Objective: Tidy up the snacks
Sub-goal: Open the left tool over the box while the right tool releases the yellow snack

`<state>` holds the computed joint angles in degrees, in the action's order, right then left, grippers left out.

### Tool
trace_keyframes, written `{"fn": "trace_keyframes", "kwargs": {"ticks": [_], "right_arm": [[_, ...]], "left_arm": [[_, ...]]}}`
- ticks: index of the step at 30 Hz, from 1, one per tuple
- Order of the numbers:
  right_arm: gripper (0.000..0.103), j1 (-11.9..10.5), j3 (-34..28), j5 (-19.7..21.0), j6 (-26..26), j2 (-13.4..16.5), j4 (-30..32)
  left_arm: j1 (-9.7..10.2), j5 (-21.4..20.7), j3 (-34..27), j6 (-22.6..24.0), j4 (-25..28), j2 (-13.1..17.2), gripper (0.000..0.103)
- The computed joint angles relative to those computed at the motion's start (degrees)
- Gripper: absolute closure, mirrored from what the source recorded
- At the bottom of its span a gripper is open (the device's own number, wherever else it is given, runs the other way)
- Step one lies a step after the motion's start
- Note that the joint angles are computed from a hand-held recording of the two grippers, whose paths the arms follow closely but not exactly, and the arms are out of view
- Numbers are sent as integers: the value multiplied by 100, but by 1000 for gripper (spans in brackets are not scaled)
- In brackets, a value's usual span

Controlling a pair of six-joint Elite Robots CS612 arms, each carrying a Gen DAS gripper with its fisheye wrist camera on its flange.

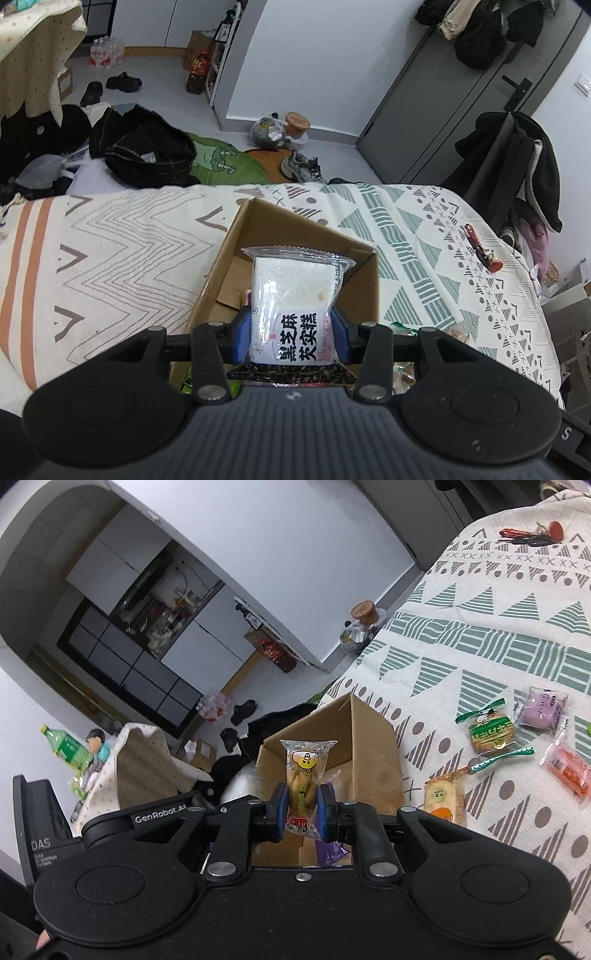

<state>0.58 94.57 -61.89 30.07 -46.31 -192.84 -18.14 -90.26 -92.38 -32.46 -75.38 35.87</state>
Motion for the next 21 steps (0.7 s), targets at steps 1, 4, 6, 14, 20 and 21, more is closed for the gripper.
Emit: {"fn": "trace_keyframes", "kwargs": {"ticks": [1,4,6,14,20,21], "right_arm": [[86,6,-18,-6,-19,9,35],[86,34,-74,-64,-101,28,147],[86,48,-103,-87,-137,39,197],[75,98,-185,-110,-288,32,619],[52,105,-91,-271,-332,-62,600],[49,94,-81,-244,-318,-74,599]], "left_arm": [[11,-30,22,-15,30,-3,59],[7,61,50,-62,58,-2,59],[13,87,56,-20,36,-3,57],[77,-92,110,17,200,-48,52],[85,-70,79,13,298,-63,38],[81,-38,65,8,328,-67,34]]}}
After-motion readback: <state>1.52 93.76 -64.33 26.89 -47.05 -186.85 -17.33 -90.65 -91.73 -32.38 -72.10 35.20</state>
